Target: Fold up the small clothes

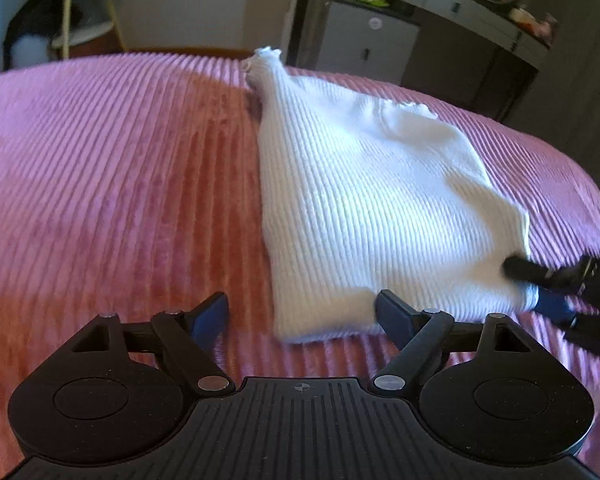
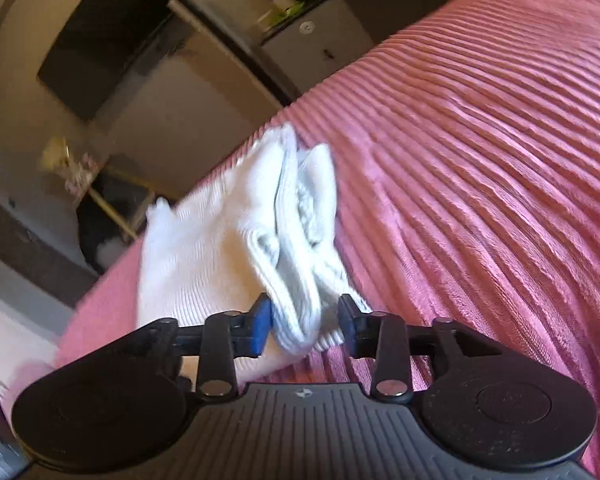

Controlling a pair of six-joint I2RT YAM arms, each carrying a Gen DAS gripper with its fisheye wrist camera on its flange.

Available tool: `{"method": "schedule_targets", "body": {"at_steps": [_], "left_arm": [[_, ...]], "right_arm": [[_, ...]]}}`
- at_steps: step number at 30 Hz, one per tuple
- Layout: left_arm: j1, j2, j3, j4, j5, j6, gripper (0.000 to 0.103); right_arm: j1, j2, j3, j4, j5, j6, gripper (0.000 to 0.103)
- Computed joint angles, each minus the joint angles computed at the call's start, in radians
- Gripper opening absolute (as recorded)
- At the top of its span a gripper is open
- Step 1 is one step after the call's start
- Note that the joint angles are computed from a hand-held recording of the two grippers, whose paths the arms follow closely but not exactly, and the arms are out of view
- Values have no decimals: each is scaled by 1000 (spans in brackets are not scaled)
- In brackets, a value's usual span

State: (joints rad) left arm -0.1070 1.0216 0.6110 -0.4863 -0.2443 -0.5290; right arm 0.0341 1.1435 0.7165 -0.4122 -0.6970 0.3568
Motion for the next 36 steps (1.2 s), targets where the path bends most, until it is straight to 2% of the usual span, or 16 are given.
{"method": "schedule_targets", "body": {"at_steps": [3,4,6,13,17,21,25,27,36], "left_arm": [[-11,-34,-37,17,8,40,87],[-13,-46,-51,24,16,53,87],[-15,-61,-69,34,35,64,87],[-52,-9,-76,56,-18,86,87],[-64,15,-78,73,-46,110,87],[-46,13,-72,72,-43,108,87],[8,2,-72,77,8,95,87],[7,6,-69,79,4,97,87],[1,13,-69,85,-7,97,87]], "right_arm": [[-35,17,-24,52,-54,67,45],[-38,13,-31,68,-50,78,47],[-36,-5,-40,92,-11,83,57],[-27,21,-56,154,-72,46,57],[21,37,-50,149,-33,32,57],[-97,82,-59,191,-170,133,57],[-160,70,-60,204,-181,143,57],[-161,75,-61,218,-210,147,57],[-46,64,-49,175,-140,85,57]]}}
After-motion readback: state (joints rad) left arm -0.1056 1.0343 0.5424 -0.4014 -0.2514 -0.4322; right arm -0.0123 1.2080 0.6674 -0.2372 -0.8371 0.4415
